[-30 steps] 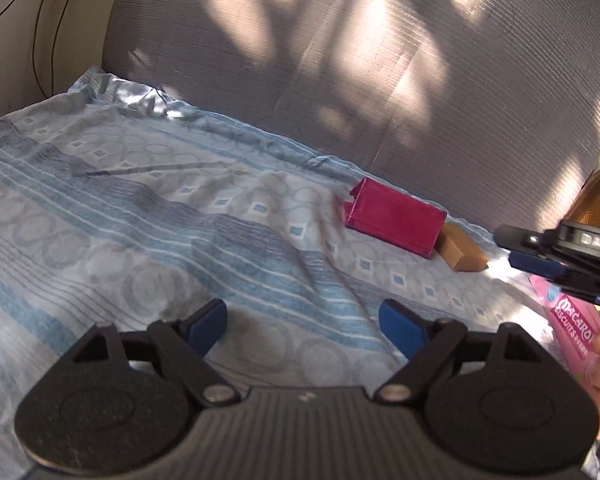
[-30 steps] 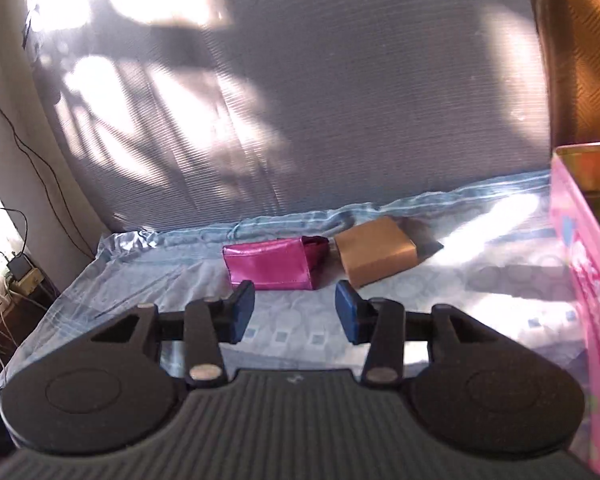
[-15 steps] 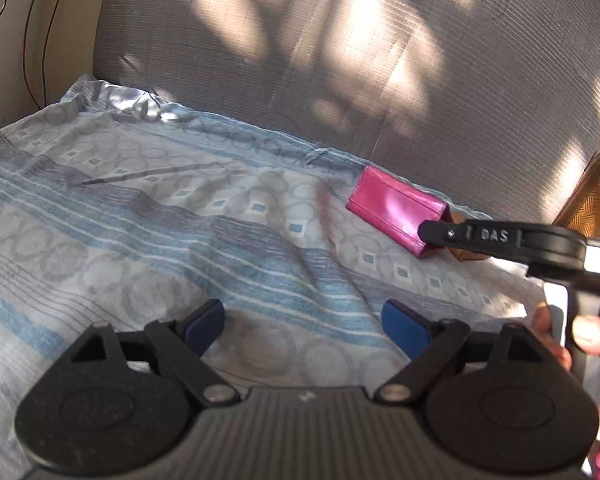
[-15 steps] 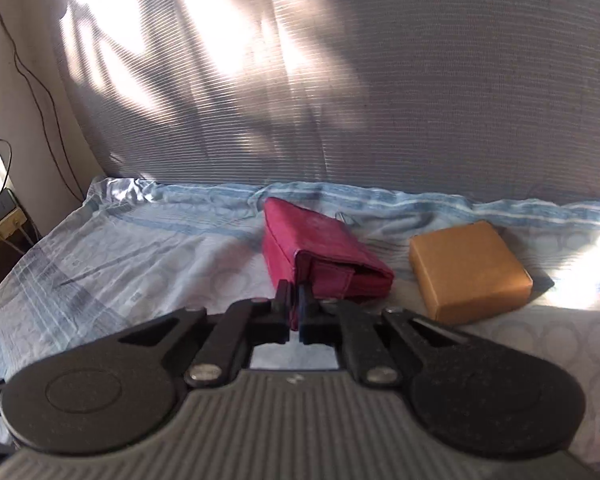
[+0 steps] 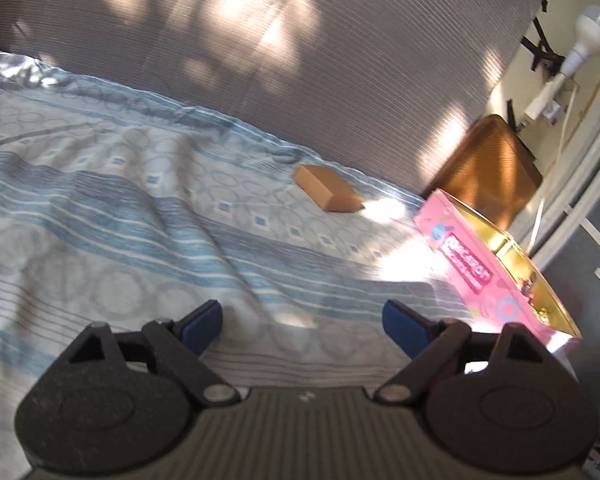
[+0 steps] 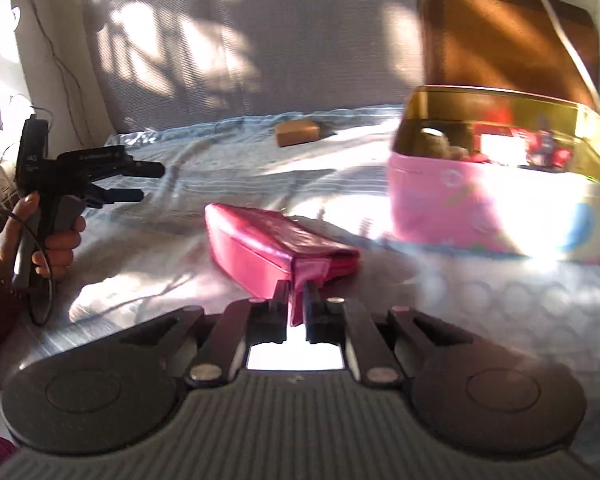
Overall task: Organize rigid objects
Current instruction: 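Carry the pink pouch over the tin while the left gripper closes on it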
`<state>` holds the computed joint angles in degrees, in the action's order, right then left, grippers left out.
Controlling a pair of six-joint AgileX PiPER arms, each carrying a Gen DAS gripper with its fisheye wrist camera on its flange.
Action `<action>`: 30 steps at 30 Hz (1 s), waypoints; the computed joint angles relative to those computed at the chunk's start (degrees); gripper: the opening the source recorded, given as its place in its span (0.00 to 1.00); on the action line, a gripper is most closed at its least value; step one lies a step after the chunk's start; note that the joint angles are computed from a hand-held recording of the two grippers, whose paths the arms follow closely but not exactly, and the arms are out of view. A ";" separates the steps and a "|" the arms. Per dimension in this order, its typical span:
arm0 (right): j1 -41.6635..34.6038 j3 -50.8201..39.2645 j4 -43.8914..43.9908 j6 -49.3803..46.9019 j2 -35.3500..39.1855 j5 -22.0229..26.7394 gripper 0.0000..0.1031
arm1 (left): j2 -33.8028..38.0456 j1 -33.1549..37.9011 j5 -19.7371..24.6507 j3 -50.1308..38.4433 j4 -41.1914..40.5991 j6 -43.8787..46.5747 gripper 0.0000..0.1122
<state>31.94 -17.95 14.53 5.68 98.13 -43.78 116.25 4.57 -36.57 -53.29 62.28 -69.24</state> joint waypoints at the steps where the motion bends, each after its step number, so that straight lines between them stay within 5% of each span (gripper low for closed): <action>1: 1.04 2.64 4.42 -1.46 -1.27 -1.70 0.17 | -0.13 -0.69 -0.96 -0.34 2.37 -2.56 0.76; 3: 1.33 7.10 6.38 -0.31 -2.22 -6.63 0.22 | -1.15 -2.42 -3.55 0.19 5.49 -5.40 0.76; 7: 0.28 8.09 0.57 3.46 1.02 -13.61 0.49 | -3.99 -8.19 -5.86 2.29 9.78 -8.66 0.76; 12: 0.38 1.50 -6.04 -1.06 5.48 -9.45 0.63 | -7.45 -17.23 0.85 3.77 14.28 -15.45 0.76; 15: 0.43 -3.69 -6.86 -4.17 8.28 -5.86 0.63 | -6.99 -20.50 2.27 3.03 15.07 -17.81 0.76; 18: 0.06 -8.24 -6.78 -2.88 10.34 -2.55 0.57 | -5.27 -23.97 5.45 0.86 17.37 -21.14 0.52; 19: 1.64 -8.64 -3.16 -5.23 10.27 -2.83 0.56 | -7.01 -25.84 9.18 1.92 14.49 -18.92 0.52; 25: 9.80 0.02 9.20 -13.19 4.81 -19.80 0.50 | -13.53 -26.93 8.72 -0.35 17.40 -22.55 0.53; 30: -0.17 1.08 5.07 -13.88 2.27 -24.12 0.50 | -7.21 -33.11 13.72 -16.86 30.54 -36.63 0.54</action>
